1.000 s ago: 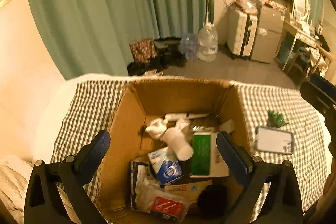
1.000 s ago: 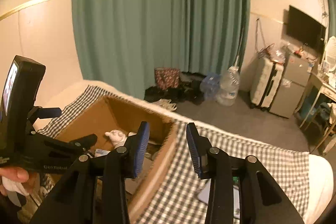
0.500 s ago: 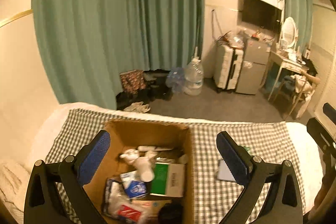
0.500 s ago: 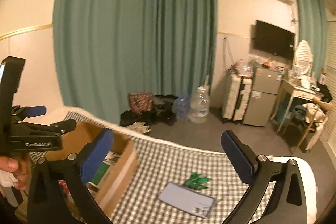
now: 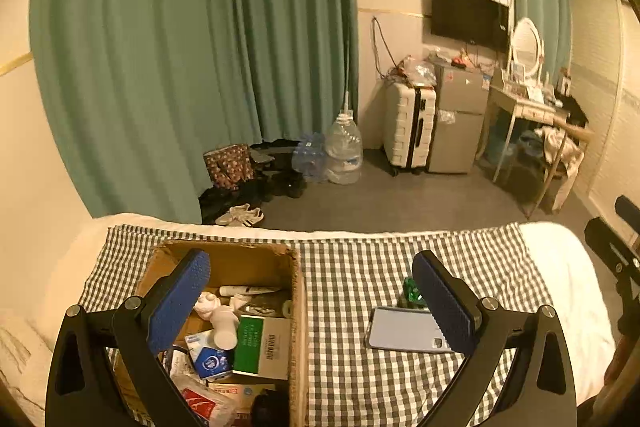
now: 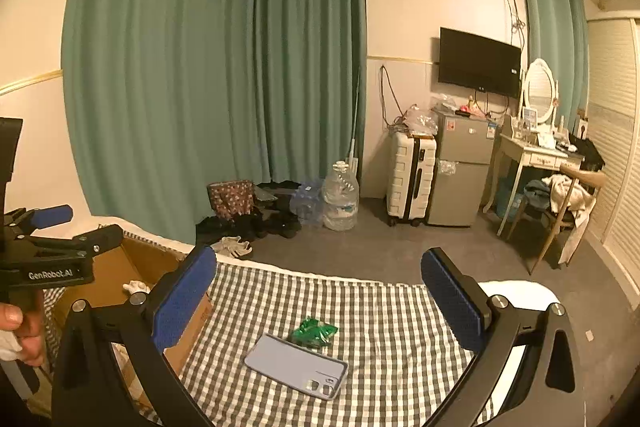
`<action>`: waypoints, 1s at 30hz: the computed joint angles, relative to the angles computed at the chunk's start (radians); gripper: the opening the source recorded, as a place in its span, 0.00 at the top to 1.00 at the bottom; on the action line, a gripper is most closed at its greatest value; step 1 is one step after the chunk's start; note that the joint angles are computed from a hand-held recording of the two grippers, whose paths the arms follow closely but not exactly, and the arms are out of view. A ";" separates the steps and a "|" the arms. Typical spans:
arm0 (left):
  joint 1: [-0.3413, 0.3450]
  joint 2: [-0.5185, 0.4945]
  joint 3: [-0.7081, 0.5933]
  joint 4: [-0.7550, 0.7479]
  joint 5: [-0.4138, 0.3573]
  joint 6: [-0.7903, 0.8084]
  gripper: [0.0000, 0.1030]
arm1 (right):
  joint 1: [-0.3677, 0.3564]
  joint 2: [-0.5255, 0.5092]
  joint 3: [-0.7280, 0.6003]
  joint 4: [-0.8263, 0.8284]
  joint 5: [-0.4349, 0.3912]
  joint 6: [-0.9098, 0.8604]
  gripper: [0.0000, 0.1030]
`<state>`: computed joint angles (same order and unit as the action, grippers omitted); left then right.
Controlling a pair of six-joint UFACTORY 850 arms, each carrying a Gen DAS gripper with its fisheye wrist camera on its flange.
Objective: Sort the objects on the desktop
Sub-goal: 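Move both tools back over the green packet and phone case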
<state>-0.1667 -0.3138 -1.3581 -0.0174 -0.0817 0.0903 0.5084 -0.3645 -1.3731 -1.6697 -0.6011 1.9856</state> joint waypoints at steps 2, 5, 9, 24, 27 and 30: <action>-0.014 -0.009 -0.003 0.084 -0.002 -0.075 0.00 | -0.012 0.004 0.015 -0.010 0.003 0.023 0.00; -0.036 -0.040 -0.024 0.045 -0.023 -0.021 0.00 | -0.039 0.012 0.039 -0.011 0.038 0.043 0.00; -0.069 -0.094 -0.057 0.091 -0.062 -0.043 0.00 | -0.078 0.013 0.062 -0.031 0.104 0.089 0.00; -0.120 -0.289 -0.170 0.165 -0.230 -0.122 0.00 | -0.161 -0.109 -0.012 0.029 0.228 0.017 0.00; -0.116 -0.340 -0.206 0.109 -0.276 -0.078 0.00 | -0.174 -0.159 -0.055 0.124 0.273 -0.088 0.00; -0.116 -0.386 -0.240 0.120 -0.296 -0.098 0.00 | -0.188 -0.217 -0.109 0.282 0.304 -0.257 0.00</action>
<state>-0.2823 -0.6996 -1.5976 0.1025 -0.3773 -0.0073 0.3206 -0.5815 -1.4822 -1.3880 -0.2976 1.7291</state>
